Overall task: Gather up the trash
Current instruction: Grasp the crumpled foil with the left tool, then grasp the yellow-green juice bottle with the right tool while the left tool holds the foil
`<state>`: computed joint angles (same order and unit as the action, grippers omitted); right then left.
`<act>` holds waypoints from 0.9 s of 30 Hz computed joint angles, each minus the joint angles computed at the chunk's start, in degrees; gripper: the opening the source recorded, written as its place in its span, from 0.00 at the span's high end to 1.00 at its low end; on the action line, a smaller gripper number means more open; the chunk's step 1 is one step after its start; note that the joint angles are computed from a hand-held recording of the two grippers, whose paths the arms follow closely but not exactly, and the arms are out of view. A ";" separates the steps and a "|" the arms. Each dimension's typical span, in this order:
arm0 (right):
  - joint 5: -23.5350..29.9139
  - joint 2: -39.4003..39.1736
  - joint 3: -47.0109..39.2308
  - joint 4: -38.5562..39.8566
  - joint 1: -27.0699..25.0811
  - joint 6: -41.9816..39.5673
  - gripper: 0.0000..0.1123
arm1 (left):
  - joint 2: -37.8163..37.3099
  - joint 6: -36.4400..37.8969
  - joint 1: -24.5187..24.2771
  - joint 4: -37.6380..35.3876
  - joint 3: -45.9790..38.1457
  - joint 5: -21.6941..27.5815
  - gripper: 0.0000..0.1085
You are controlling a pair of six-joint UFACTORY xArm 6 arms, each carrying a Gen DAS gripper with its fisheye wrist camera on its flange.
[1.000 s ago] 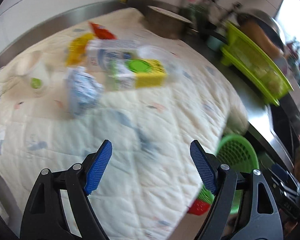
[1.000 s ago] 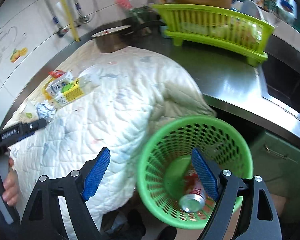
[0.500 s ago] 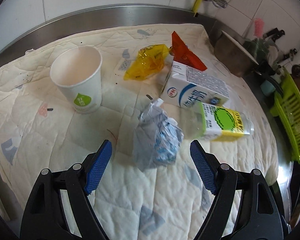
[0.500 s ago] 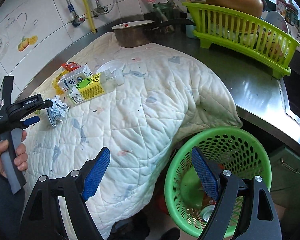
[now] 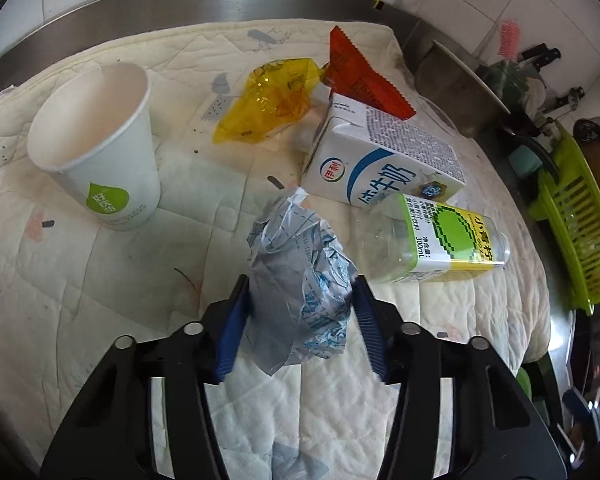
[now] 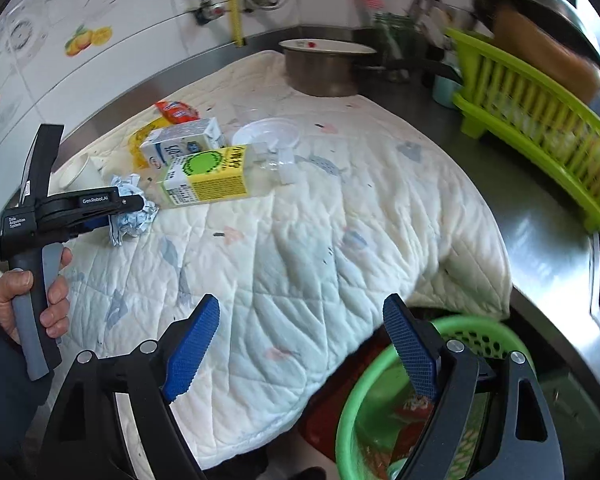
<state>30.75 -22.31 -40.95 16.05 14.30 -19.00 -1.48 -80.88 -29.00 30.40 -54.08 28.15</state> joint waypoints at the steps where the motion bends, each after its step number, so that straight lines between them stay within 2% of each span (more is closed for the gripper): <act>1: 0.14 1.19 -1.11 0.19 0.49 -1.45 0.28 | -0.08 0.21 0.10 -0.05 0.24 -0.72 0.58; 6: 2.44 8.46 -8.31 3.50 2.65 -11.27 0.27 | -2.78 0.83 0.26 0.93 3.20 -4.25 0.60; 12: 5.03 18.06 -18.51 4.98 5.17 -21.88 0.27 | -7.61 4.89 1.16 -2.95 8.17 -7.95 0.61; 19: 10.68 29.91 -32.54 4.01 6.30 -29.09 0.26 | -14.37 7.79 1.51 -5.51 14.00 -8.68 0.61; 27: 18.31 41.59 -46.42 1.33 7.61 -33.20 0.26 | -19.80 9.67 1.75 -7.36 18.45 -9.45 0.61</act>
